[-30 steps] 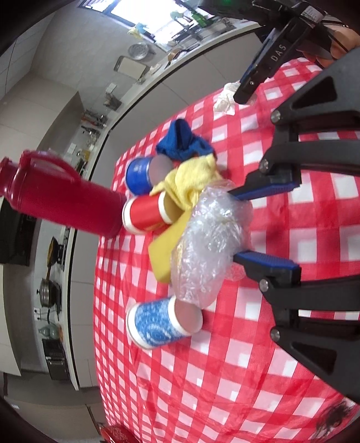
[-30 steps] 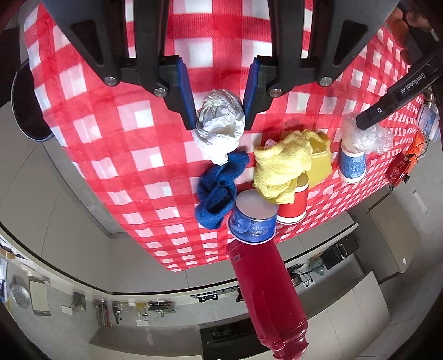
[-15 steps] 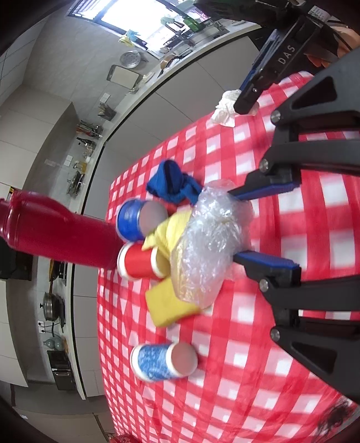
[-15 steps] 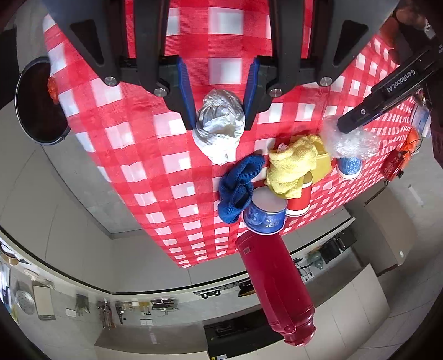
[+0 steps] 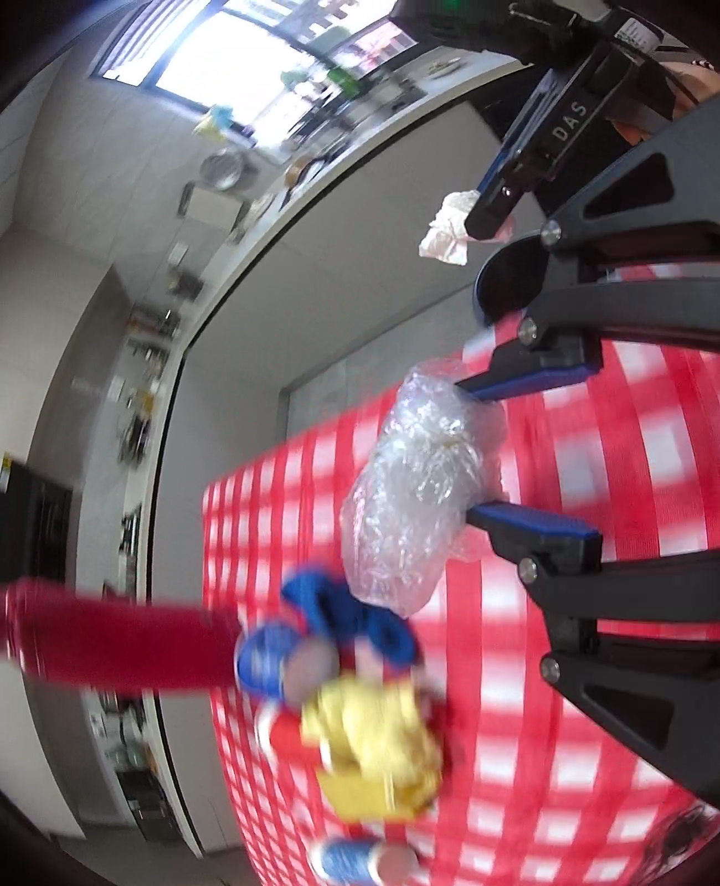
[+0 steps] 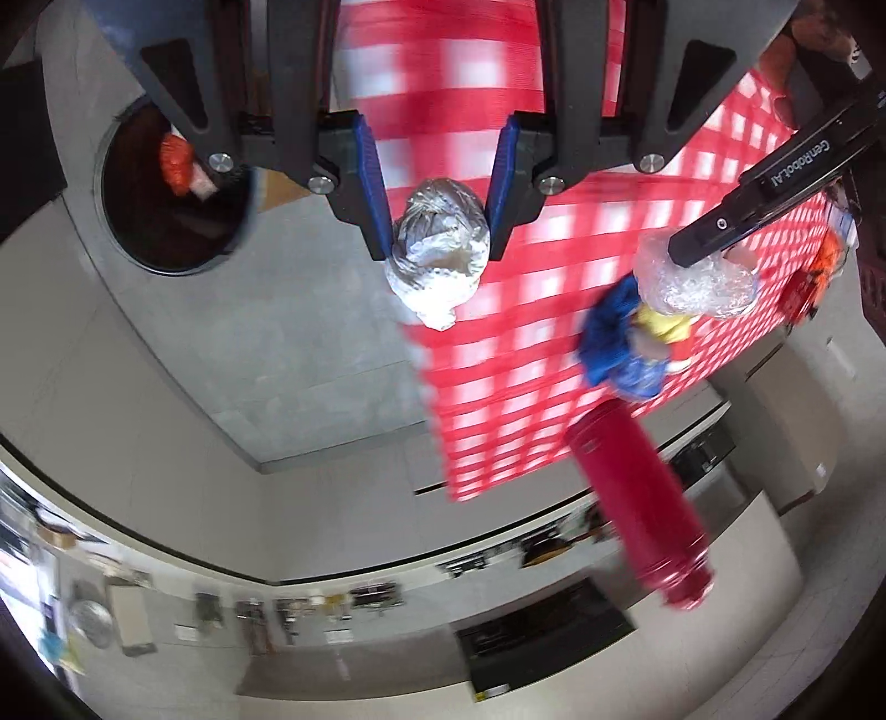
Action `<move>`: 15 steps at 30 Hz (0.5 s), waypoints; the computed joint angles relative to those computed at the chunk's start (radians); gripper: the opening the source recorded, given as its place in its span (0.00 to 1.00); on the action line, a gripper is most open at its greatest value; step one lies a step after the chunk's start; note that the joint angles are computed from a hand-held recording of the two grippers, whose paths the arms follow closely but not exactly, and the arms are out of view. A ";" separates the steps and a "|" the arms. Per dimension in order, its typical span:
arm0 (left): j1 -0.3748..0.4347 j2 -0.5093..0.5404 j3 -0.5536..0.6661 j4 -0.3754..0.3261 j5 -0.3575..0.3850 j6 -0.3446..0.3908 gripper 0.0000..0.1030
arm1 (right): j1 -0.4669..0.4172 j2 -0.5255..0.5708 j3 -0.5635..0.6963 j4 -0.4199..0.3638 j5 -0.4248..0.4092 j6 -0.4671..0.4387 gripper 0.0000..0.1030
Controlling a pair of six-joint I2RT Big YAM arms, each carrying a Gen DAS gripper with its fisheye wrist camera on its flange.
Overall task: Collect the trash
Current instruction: 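Carry the tissue and plastic wrap over the black bucket and open both tools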
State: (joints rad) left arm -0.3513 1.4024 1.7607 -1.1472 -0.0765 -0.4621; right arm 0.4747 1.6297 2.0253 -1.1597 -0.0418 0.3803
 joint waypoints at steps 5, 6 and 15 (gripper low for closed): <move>-0.084 0.122 0.121 -0.010 0.041 0.005 0.36 | -0.114 -0.072 -0.111 0.014 -0.002 0.005 0.35; -0.102 0.150 0.150 -0.013 0.050 0.007 0.36 | -0.145 -0.087 -0.137 0.016 -0.003 0.004 0.35; -0.196 0.341 0.348 -0.067 0.088 0.007 0.36 | -0.311 -0.116 -0.242 0.018 -0.052 -0.038 0.35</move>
